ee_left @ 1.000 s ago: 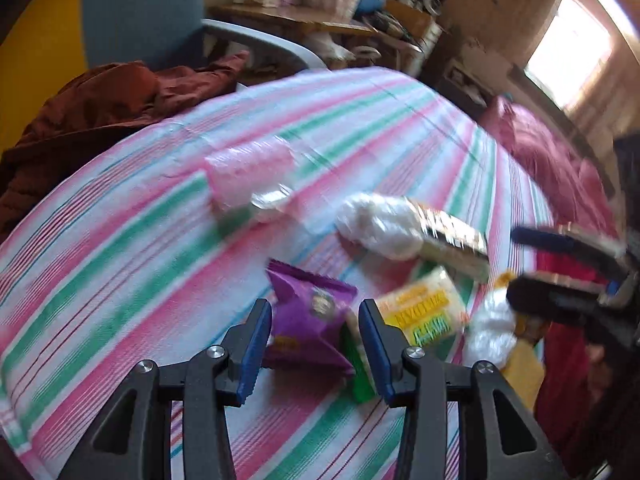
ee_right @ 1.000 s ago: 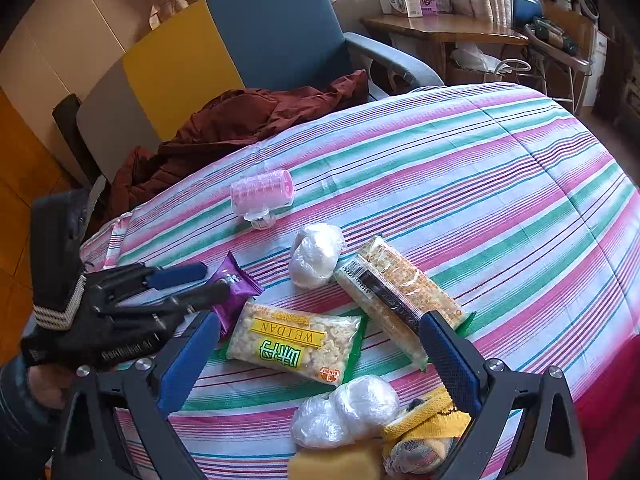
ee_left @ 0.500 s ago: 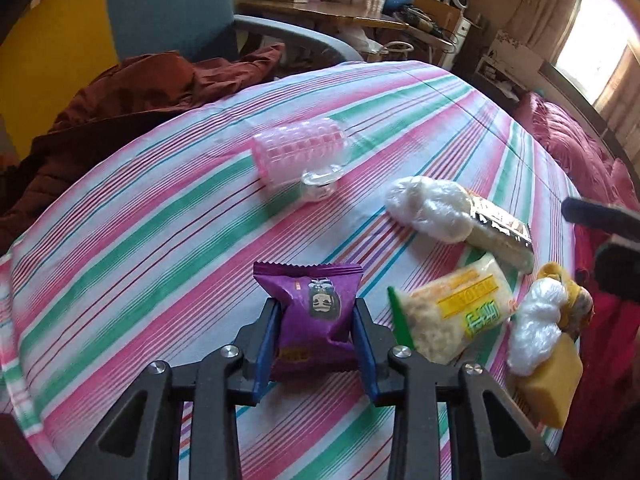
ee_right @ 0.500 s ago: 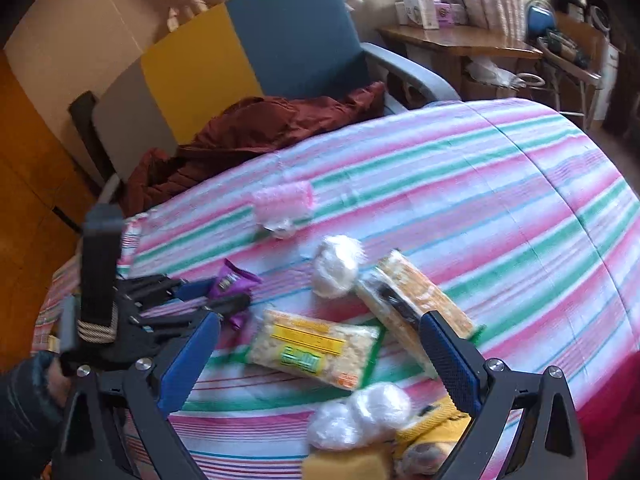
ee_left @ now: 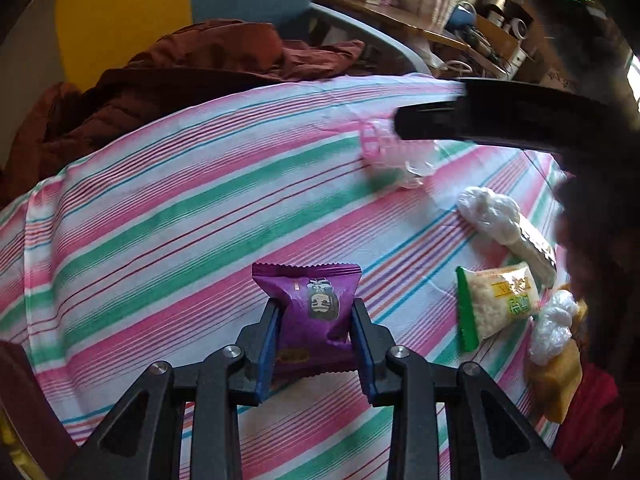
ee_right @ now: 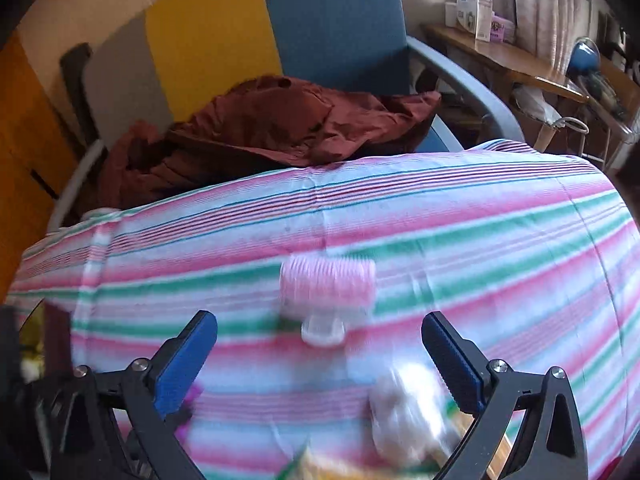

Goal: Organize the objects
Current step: 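Grasp the purple snack packet with the left tool while the right tool grasps the pink hair roller, then carry the purple packet and pink roller into the gold tray and release both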

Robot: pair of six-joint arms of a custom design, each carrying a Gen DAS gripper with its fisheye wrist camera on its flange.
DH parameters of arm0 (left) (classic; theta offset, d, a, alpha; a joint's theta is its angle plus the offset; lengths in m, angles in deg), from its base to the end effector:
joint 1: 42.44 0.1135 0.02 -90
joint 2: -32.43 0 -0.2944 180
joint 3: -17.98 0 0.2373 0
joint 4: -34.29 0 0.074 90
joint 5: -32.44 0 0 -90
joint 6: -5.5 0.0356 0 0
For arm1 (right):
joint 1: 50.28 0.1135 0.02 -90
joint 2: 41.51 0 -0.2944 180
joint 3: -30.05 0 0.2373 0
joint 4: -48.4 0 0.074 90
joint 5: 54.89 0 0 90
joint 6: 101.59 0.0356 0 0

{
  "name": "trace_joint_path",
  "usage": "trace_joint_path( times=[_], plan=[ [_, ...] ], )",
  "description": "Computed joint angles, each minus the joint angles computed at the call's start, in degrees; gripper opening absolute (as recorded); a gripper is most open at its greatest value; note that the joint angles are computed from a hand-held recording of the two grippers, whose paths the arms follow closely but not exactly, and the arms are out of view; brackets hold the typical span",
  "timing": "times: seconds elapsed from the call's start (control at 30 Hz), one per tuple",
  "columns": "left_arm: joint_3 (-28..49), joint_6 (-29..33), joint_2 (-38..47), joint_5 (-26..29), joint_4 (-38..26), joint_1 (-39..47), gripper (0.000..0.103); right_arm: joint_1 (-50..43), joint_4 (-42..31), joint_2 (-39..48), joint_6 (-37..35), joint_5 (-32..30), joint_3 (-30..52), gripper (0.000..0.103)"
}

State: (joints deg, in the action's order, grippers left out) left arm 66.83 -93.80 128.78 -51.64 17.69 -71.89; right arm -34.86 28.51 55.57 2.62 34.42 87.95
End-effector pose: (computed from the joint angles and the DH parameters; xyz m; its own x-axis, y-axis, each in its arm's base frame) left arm 0.2252 -0.1314 0.1327 -0.8584 0.3001 -0.4161 0.3947 0.9044 -0.1621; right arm 0.2858 0.0793 0.1617 -0.8683 0.0151 -0.4957 -0.0605 0.9888 0.1362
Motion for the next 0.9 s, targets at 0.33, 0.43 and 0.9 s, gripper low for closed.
trace_joint_path(
  times=[0.33, 0.43, 0.9],
  plan=[
    [-1.0, -2.3, -4.4, -0.7, -1.8, 0.8, 0.033, 1.6, -2.9, 3.7, -1.6, 2.5, 3.0, 0.064],
    [-1.2, -3.2, -9.1, -1.7, -4.5, 0.1, 0.033, 2.6, -3.6, -2.3, -1.4, 1.7, -0.1, 0.064],
    [0.0, 2.1, -43.7, -0.3, -30.5, 11.1, 0.033, 24.4, -6.9, -19.8, 10.4, 6.1, -5.9, 0.064]
  ],
)
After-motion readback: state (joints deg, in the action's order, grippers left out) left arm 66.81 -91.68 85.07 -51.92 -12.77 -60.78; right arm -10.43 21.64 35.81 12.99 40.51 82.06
